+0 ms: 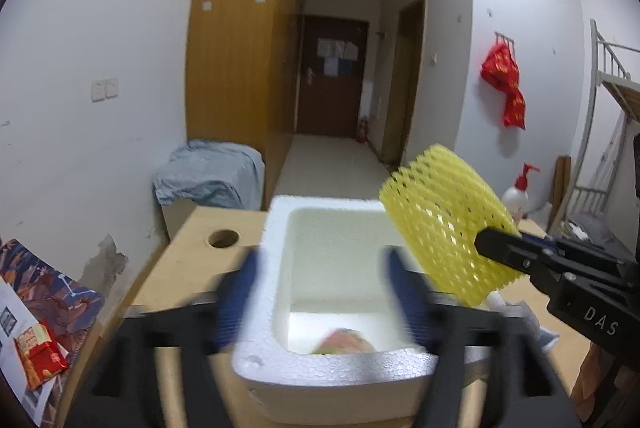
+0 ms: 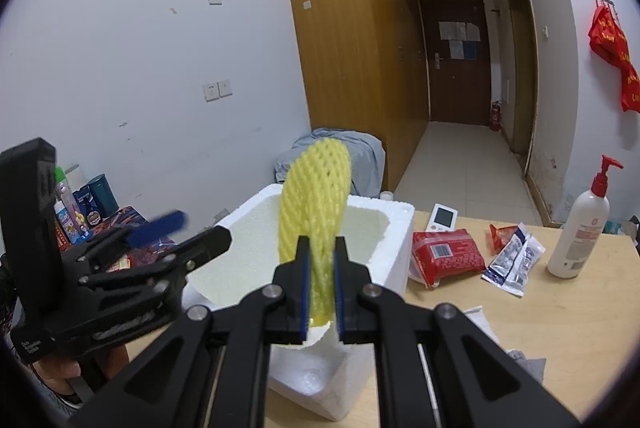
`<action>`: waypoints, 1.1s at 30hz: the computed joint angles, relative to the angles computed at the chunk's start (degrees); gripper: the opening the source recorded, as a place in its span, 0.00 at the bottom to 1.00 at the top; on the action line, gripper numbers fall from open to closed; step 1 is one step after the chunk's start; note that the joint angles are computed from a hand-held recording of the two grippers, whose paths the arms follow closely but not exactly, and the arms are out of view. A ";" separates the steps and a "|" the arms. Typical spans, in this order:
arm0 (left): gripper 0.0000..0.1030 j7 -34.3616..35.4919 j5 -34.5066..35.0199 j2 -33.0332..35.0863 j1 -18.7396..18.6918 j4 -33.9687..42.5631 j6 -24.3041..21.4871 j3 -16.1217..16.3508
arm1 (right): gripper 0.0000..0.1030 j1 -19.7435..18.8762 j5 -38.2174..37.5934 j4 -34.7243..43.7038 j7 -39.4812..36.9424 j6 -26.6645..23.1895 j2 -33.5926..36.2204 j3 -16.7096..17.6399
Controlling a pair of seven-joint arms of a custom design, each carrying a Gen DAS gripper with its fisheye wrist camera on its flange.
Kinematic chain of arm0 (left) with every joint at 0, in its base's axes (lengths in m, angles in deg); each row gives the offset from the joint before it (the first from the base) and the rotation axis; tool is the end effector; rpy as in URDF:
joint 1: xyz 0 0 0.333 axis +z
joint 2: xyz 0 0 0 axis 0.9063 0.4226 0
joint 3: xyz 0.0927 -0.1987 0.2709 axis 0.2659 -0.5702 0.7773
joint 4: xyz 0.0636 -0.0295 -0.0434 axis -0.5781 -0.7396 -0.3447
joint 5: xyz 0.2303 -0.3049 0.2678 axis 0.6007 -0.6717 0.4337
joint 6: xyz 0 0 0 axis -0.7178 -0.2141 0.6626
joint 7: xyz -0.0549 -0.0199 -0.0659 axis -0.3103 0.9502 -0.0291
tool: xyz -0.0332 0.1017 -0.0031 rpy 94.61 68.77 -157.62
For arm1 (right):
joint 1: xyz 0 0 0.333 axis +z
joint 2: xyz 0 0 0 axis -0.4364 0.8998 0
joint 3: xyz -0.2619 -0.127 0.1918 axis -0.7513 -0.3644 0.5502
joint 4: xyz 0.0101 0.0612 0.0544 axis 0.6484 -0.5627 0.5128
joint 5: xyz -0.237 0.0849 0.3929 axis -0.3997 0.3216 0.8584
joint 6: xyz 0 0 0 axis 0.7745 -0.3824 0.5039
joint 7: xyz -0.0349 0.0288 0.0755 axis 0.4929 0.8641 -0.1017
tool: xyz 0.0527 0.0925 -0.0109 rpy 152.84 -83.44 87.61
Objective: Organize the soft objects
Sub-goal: 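Open the left gripper to drop the green bag into the foam box, then open the right gripper to drop the yellow net into the foam box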
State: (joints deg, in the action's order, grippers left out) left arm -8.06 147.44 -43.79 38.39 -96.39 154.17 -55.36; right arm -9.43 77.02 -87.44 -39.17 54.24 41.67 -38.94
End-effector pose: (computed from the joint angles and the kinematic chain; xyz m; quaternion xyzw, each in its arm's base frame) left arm 0.4280 -0.4239 0.4530 -0.7024 0.4503 -0.3432 0.4314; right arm 0.5251 0.1360 0.4488 -0.7875 0.3020 -0.1194 0.5237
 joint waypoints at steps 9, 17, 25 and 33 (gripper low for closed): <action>0.93 -0.63 0.77 -1.10 -0.85 -0.73 -3.51 -1.02 | 0.13 0.12 -0.99 0.00 0.43 -2.95 0.10 -0.40; 0.93 -1.61 -0.32 -3.02 -0.91 -2.48 -4.86 -1.65 | 0.70 -0.19 2.41 -0.54 -0.82 -4.25 -0.45 -0.65; 0.93 -1.61 -0.56 -3.52 -1.10 -2.64 -5.75 -2.52 | 0.72 -0.67 2.44 -1.65 -0.94 -3.79 -1.99 -0.60; 0.95 -1.83 -0.01 -3.06 -2.77 -1.65 -7.87 -3.90 | 0.78 -1.70 2.32 -4.87 -1.21 -4.49 -6.28 -2.41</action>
State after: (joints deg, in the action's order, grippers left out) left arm -9.89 147.43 -46.85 35.62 -98.04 146.30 -59.27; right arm -11.14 79.34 -92.31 -40.38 49.74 35.40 -41.35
